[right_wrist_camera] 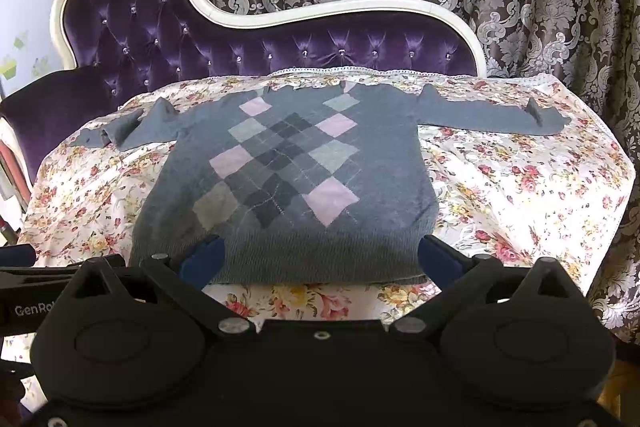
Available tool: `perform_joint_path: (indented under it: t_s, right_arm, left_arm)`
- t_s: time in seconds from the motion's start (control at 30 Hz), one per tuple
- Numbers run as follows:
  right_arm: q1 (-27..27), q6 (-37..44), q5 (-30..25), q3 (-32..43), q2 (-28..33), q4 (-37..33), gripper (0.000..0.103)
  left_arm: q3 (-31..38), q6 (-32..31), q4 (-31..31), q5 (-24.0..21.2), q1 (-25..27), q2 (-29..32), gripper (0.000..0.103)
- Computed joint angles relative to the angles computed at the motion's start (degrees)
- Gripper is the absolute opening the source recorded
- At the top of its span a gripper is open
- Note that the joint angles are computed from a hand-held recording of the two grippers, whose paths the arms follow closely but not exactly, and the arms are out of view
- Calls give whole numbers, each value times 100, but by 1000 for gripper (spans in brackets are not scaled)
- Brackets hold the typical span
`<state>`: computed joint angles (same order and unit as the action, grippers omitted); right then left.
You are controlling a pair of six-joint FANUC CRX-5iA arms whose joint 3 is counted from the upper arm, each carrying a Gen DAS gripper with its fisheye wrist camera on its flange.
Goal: Fold small clothes
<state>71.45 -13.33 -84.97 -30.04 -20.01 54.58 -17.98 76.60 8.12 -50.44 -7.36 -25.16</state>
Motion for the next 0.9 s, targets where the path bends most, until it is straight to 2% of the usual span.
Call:
perform_joint_path:
  t_s: [0.9]
  right_arm:
    - [-179, 208, 201, 57, 65, -242, 102]
  left_arm:
    - [44, 78, -50, -35, 79, 167, 102]
